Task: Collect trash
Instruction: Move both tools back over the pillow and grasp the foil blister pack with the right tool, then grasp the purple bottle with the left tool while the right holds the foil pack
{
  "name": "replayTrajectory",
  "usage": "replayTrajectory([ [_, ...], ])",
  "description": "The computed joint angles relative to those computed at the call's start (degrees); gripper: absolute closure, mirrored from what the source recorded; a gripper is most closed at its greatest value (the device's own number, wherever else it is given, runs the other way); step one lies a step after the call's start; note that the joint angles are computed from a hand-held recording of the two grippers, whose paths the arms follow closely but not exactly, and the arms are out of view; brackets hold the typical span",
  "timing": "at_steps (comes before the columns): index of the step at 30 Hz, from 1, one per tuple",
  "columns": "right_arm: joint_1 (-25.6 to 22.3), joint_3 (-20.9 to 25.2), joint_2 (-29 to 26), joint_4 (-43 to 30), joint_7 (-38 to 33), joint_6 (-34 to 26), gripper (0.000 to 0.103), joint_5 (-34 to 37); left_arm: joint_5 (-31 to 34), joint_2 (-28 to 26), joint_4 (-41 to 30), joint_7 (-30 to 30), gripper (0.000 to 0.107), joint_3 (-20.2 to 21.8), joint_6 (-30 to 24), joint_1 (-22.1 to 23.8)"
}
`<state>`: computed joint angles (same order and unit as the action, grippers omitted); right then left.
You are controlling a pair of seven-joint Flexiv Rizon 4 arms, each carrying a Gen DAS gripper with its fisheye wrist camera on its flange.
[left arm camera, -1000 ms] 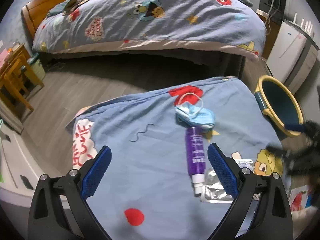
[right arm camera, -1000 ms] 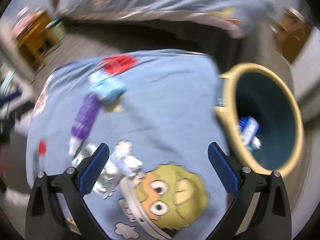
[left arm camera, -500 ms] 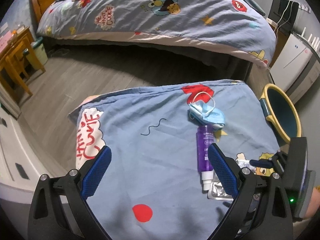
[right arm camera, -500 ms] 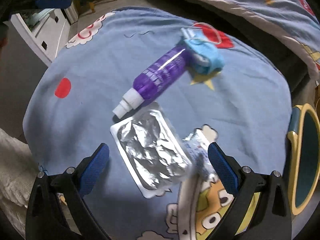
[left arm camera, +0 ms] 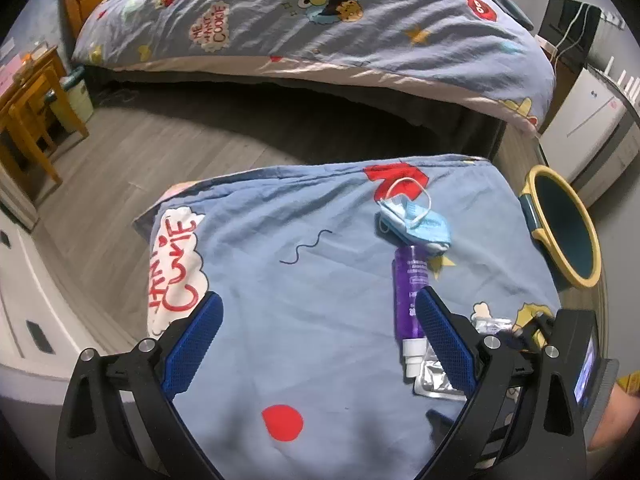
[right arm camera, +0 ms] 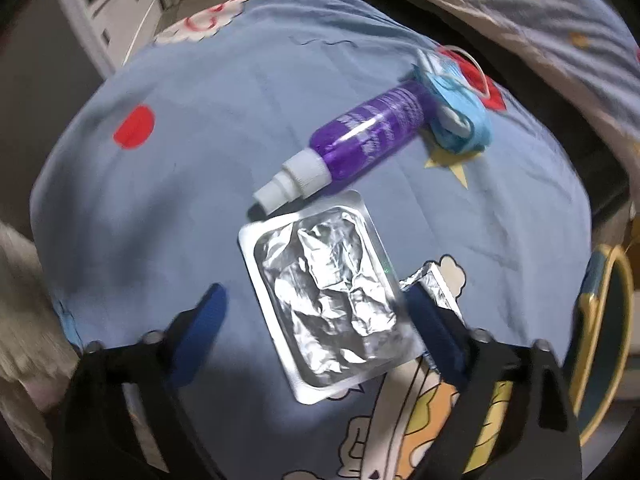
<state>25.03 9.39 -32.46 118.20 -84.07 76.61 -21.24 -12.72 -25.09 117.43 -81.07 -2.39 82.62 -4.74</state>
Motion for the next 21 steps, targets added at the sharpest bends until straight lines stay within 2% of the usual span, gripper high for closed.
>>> replayTrajectory([
  [1,-1.94,3.00,-0.31,-1.33,-2.66,-1.65,0.041,3.52,0.16,-0.05,-0.12,-0.13,0.011,0.19,-0.10,-0.21],
  [2,-3.20,4.14,-0.17,-1.44,-2.55,-2.29,0.042,3.30,0.28,-0.06,-0.19,-0.26,0.011,0.30,-0.21,-0.36],
  [7,-4.56,5.42,0.28,-3.23,-2.75,-5.50,0.043,7.54,0.78,-0.33,-0.77,-0.57,0.011,0.46,-0.81,-0.90],
  [10,-7.10,7.54,0.73,-5.37,-2.75,-6.84,0.043,12.62,1.40,-0.74,-1.50,-1.00,0.011,0.99,-1.45,-1.59],
  [15,-8.66,5.58,3.22,-7.43,2.28,-9.02,0.043,17.88,3.44,-2.53,-3.71,-3.14,0.011,3.00,-3.10,-3.99],
  [21,-8.96,1.06,4.51,-7.14,8.00,-7.50,0.043,16.61,7.24,-6.22,-7.17,-7.68,0.011,5.95,-4.84,-8.01],
])
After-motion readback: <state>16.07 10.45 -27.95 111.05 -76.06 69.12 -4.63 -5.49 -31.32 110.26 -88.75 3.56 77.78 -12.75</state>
